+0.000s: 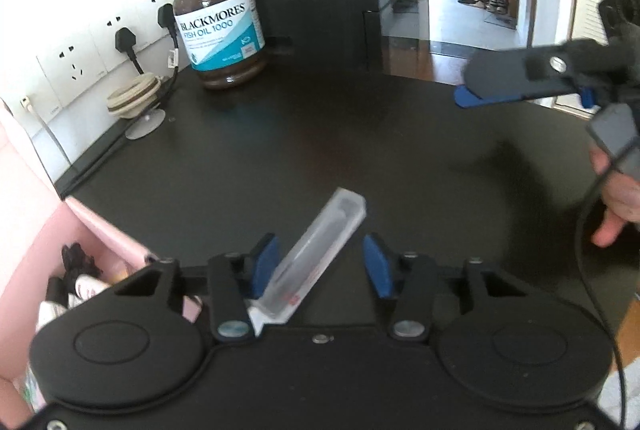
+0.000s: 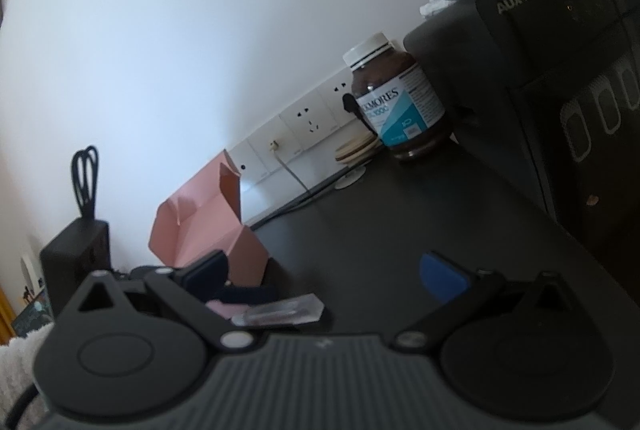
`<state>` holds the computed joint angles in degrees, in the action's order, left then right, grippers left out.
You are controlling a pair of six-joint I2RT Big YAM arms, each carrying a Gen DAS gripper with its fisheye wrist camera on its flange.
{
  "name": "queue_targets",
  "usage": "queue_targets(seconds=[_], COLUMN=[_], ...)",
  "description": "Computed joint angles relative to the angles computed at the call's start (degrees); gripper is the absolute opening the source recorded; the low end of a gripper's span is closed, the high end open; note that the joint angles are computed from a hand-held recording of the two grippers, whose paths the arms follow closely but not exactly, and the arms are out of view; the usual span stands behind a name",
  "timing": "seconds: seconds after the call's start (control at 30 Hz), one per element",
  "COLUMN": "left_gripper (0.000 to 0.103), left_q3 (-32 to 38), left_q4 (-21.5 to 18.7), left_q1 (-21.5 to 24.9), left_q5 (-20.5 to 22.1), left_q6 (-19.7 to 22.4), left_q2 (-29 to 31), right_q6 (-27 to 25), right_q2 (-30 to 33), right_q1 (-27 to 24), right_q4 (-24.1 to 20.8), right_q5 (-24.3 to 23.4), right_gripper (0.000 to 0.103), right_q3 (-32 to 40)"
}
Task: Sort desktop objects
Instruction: 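Lower the open left gripper over the clear sanitizer bottle, then close the left gripper on the sanitizer bottle and lift it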
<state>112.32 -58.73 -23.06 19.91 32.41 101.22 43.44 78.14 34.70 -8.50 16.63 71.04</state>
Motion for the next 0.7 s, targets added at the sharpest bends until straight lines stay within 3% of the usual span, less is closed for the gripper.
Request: queue_targets(seconds=[0.2,0.3,0.4,0.47,0.57,0.7], left_gripper=[0.043,0.040,0.027,0.027,0.034,0.033], left_q3=[-5.81,-10.55,-12.99,-12.55,-13.42,-12.81], left_q4=[0.72,3.18,4.65,3.96,6.43,6.63], left_q1=[2.07,3.33,4.55,5.07,4.55,3.95], left_q5=[2.54,3.08,3.52,3.78,0.76,0.65], left_q6=[-3.50,-4.21,-5.61,-7.13,-8.56,-9.99], left_q2=[-4.14,-7.45,-9.18,-9.03,-9.47,-8.95], right_q6=[-0.24,-0.37,-0.36,-0.47,-0.70,-0.47], right_q2=[0.11,0.22,0.48,0.62,0.80,0.94], right_q1=[0.00,-0.08,-0.12,-0.09,0.01,0.14], right_q4=[-0.37,-0.79,-1.51,-1.98,-2.59,-3.20], right_q5=[-0.07,-0.50,-0.83,-0.86,-0.64,0.07], right_gripper=[0.102,0.102,0.102,0.102,0.102,0.102], right_q3=[0.24,0.47,0.92,1.22,1.59,1.87])
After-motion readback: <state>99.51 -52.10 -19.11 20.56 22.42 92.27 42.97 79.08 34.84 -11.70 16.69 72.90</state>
